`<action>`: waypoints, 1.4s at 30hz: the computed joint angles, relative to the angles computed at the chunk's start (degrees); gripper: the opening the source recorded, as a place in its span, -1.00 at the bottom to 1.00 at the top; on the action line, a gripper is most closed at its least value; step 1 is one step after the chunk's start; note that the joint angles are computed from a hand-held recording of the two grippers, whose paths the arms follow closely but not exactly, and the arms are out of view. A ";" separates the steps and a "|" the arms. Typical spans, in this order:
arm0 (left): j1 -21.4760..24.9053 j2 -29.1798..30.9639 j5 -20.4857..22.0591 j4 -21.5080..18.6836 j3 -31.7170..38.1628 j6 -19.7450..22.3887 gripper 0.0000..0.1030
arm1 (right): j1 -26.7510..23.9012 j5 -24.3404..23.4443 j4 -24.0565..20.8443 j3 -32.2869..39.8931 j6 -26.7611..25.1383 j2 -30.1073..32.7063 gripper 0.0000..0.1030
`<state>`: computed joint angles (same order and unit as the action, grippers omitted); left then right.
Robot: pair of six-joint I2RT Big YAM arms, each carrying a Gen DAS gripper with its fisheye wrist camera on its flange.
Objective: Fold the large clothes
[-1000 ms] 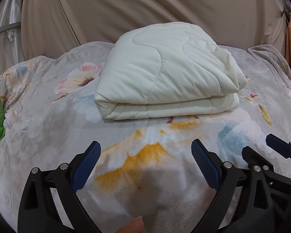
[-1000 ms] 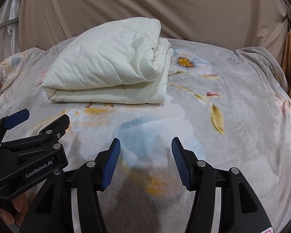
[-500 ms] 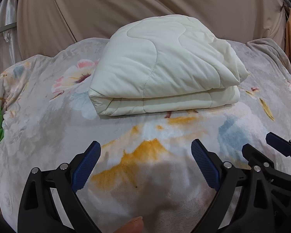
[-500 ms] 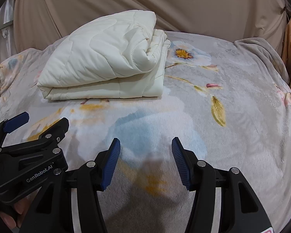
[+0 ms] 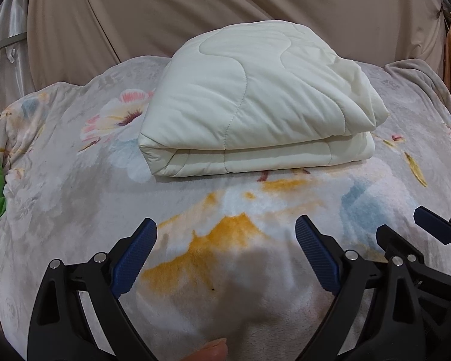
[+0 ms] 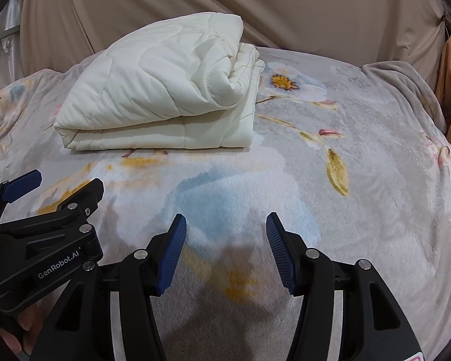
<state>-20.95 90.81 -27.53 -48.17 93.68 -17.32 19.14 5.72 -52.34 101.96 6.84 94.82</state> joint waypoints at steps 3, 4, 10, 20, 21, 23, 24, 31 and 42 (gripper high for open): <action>-0.02 0.02 -0.03 -0.04 0.05 -0.02 0.76 | -0.02 -0.02 -0.02 0.03 -0.04 0.01 0.06; -0.05 0.04 -0.05 -0.09 0.08 -0.06 0.76 | -0.01 -0.02 -0.06 0.05 -0.04 0.00 0.06; -0.09 0.09 -0.05 -0.22 0.19 -0.07 0.74 | -0.09 -0.08 -0.07 0.08 -0.17 0.01 0.06; 0.05 0.15 0.47 -0.44 0.24 -0.13 0.73 | 0.24 0.66 0.09 -0.20 -0.09 -0.27 0.06; 0.05 0.18 0.46 -0.51 0.30 -0.12 0.72 | 0.22 0.68 0.10 -0.22 -0.10 -0.29 0.06; 0.04 0.20 0.42 -0.54 0.32 -0.15 0.73 | 0.20 0.60 0.10 -0.20 -0.12 -0.25 0.06; 0.02 0.20 0.38 -0.58 0.35 -0.17 0.73 | 0.16 0.57 0.09 -0.23 -0.15 -0.29 0.06; 0.03 0.22 0.38 -0.57 0.34 -0.15 0.73 | 0.14 0.53 0.21 -0.27 -0.27 -0.25 0.06; 0.26 -0.01 1.12 0.13 -0.19 -0.23 0.72 | 0.06 0.64 0.27 -0.21 -0.57 -0.30 0.06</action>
<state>-20.69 90.79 -26.41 -48.04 93.49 -17.56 19.20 6.37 -52.08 101.74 6.27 94.52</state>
